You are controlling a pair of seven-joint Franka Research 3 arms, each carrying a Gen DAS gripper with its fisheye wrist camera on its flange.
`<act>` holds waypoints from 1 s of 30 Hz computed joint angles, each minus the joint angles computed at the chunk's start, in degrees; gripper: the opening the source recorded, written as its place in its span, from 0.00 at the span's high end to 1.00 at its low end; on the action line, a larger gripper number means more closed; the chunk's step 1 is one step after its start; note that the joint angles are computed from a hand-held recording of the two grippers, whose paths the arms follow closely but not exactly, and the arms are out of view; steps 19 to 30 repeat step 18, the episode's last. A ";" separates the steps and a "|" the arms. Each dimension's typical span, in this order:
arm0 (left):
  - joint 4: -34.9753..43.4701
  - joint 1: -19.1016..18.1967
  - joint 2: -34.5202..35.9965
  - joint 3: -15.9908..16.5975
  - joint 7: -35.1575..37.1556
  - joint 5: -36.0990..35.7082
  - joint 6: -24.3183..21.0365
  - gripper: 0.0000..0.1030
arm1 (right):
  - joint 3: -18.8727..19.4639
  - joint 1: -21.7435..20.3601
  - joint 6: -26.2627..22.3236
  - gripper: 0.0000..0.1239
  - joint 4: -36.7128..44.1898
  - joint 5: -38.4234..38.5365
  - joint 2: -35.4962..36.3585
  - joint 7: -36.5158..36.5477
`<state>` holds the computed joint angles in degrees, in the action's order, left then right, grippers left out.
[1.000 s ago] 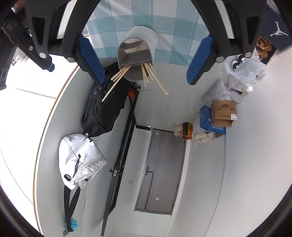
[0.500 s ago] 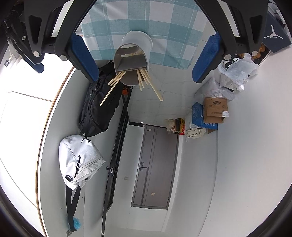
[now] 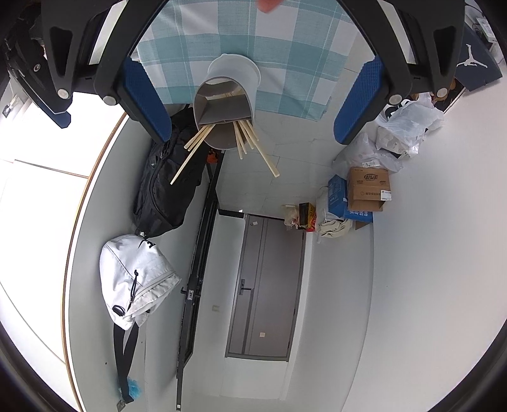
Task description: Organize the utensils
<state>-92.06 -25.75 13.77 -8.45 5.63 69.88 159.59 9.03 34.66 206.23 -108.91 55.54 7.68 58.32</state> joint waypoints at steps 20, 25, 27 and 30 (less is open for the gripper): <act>0.97 -0.22 1.92 0.17 1.65 -1.74 0.45 0.03 | -0.23 0.17 -0.30 0.17 0.25 0.34 0.53 -0.73; 0.97 -0.22 1.92 0.17 1.65 -1.74 0.45 0.03 | -0.23 0.17 -0.30 0.17 0.25 0.34 0.53 -0.73; 0.97 -0.22 1.92 0.17 1.65 -1.74 0.45 0.03 | -0.23 0.17 -0.30 0.17 0.25 0.34 0.53 -0.73; 0.97 -0.22 1.92 0.17 1.65 -1.74 0.45 0.03 | -0.23 0.17 -0.30 0.17 0.25 0.34 0.53 -0.73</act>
